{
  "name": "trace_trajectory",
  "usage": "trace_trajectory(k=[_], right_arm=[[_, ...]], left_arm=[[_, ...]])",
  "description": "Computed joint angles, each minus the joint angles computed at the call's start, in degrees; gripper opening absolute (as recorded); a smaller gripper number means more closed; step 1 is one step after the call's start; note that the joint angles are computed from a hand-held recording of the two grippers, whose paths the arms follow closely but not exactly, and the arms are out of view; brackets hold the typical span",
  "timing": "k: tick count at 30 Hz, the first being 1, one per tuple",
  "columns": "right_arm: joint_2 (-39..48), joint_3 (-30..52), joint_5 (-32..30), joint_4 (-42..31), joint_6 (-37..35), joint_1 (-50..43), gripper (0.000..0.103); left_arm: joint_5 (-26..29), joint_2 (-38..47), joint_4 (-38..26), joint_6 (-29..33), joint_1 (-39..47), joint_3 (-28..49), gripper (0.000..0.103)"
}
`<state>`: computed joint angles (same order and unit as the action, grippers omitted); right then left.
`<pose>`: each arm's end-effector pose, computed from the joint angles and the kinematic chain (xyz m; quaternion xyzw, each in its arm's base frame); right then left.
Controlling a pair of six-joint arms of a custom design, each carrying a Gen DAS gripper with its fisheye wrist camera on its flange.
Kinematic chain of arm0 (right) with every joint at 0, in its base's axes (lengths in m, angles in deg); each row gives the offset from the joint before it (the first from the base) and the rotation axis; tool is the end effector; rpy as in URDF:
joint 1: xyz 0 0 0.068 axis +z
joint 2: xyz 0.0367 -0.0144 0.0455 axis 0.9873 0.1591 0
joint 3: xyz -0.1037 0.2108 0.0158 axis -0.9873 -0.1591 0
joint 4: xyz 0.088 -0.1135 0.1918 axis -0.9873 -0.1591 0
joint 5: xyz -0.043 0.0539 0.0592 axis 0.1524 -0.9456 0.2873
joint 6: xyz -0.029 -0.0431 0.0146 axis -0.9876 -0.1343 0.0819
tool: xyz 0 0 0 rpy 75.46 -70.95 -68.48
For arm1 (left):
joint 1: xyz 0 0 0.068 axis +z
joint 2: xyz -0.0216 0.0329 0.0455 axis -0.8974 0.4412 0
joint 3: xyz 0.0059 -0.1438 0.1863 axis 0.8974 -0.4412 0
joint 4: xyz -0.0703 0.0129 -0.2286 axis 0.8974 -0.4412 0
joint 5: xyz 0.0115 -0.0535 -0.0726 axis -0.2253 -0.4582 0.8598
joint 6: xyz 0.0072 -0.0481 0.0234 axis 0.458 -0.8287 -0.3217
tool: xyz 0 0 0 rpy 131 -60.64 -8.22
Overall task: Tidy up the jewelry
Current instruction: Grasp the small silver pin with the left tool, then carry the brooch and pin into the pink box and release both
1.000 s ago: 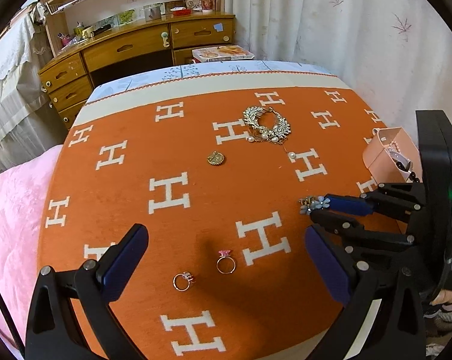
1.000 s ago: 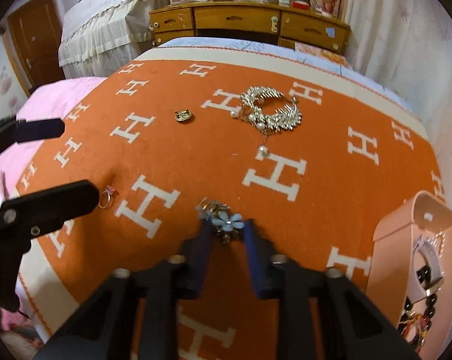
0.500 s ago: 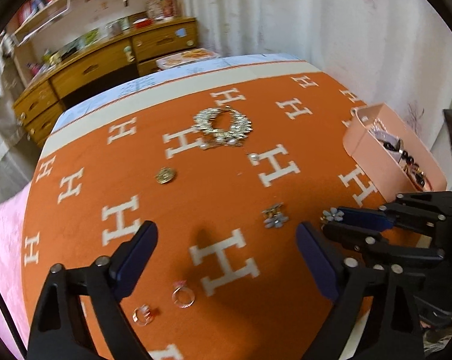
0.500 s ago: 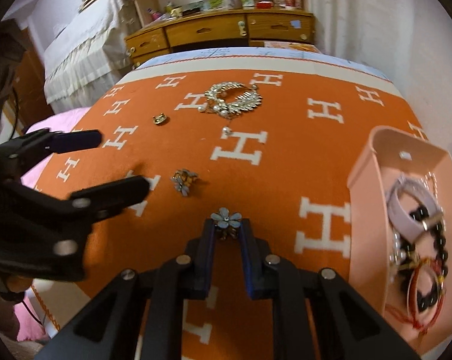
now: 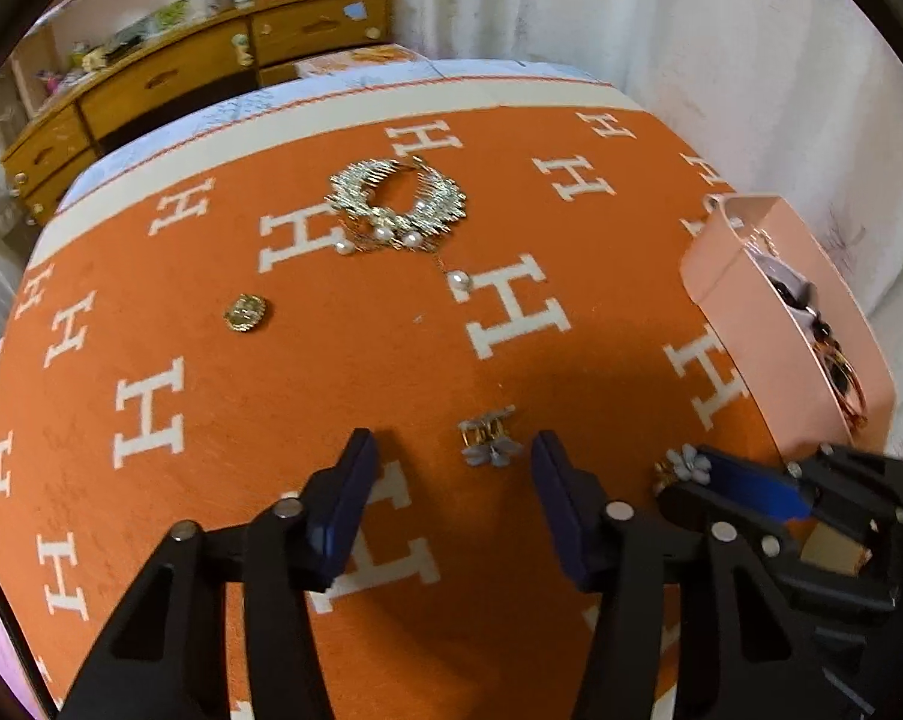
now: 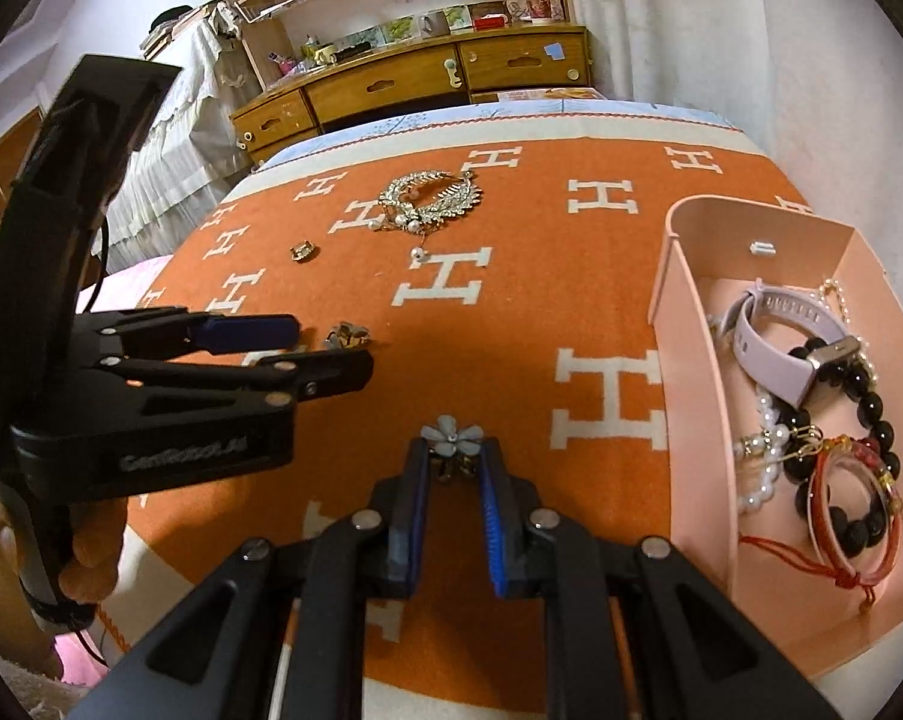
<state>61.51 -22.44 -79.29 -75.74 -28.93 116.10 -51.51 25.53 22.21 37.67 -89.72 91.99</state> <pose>0.1626 0.1106 0.1259 -0.0618 0.9452 0.1197 0.2973 0.2176 -0.1053 0.1314 0.1318 0.9583 -0.0739 0.2426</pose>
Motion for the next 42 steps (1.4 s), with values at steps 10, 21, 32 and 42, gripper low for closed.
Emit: trace_trajectory(k=[10,21,32,42], right_arm=[[-5.92,-3.06,0.94,-1.08,0.40,1.19,0.016],[-45.46,-3.61,1.00,-25.02,-4.39,-6.22,0.016],[-51.86,2.02,-26.83,-40.76,-27.96,-57.08,0.016],[-44.50,-4.36,-15.53,-34.22,-27.05,-45.38,0.017]], left_arm=[[0.52,-3.86,0.28,-4.89,0.22,-2.50,0.018],[-2.83,-15.32,-5.70,-11.01,-11.05,1.63,0.018],[-5.67,1.59,-3.03,-13.10,-24.72,17.66,0.019],[-11.81,10.07,-3.24,-13.79,-29.91,21.86,0.089]])
